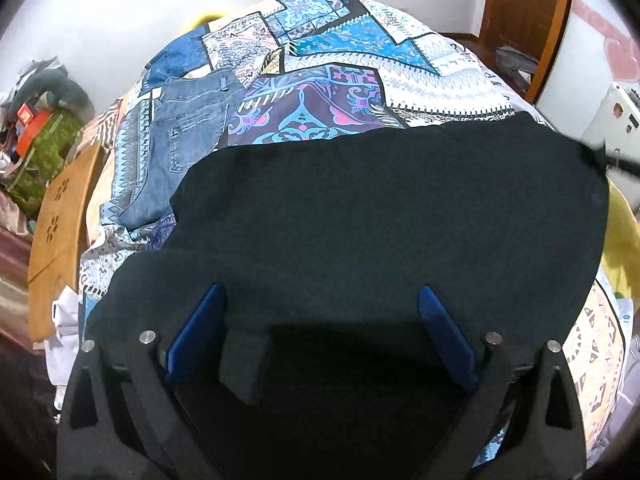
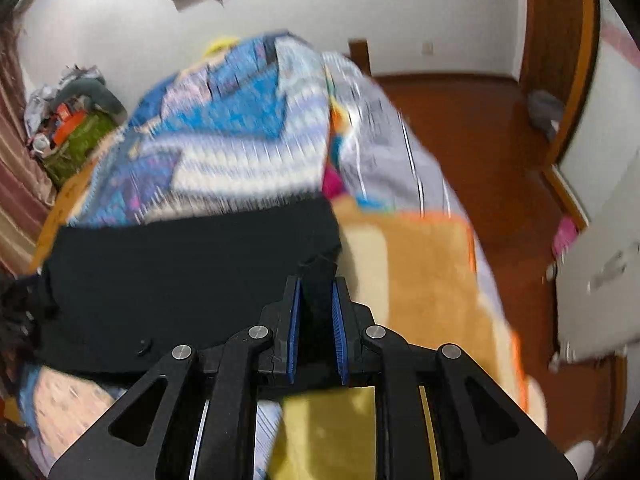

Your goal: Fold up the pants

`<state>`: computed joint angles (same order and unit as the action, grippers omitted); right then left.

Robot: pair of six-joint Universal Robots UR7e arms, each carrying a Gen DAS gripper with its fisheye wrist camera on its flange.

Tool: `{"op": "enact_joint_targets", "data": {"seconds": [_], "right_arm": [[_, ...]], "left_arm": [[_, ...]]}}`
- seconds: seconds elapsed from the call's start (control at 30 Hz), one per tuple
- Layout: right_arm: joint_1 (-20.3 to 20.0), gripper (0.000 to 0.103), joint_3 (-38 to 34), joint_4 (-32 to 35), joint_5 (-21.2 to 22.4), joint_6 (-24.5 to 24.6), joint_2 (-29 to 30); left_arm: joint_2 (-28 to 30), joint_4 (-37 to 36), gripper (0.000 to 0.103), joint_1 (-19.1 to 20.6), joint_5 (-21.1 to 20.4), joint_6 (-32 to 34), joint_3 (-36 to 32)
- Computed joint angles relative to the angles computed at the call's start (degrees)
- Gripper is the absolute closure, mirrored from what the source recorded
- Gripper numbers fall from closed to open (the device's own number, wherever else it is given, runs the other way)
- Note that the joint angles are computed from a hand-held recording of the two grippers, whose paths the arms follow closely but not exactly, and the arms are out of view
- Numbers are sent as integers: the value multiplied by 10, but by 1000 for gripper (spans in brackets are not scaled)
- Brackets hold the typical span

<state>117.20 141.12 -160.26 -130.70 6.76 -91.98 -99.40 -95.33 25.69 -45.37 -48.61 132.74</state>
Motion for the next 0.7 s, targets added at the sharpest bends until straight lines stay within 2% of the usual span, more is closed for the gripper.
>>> {"op": "enact_joint_targets", "data": {"seconds": [0.17,0.27,0.33,0.43,0.5,0.6,0.7], "right_arm": [[-5,89,29,26,-20,29,-4],[24,89,26,63,-63,55,3],[39,87,11,127,-76,78,-2],[78,82,-7,172,-97,85,2],[107,74,-20,177,-103,86,10],[143,63,-38,149,-99,79,30],[176,57,-65,112,-90,60,70]], "left_arm": [[-8,4,1,-6,5,-22,7],[-16,7,1,-9,1,-30,9],[-21,9,1,-11,-2,-33,10],[-38,22,1,-20,-5,-41,11],[-56,36,1,-27,-5,-55,9],[-109,75,1,-49,10,-84,6],[-166,183,1,-86,49,-147,-16]]}}
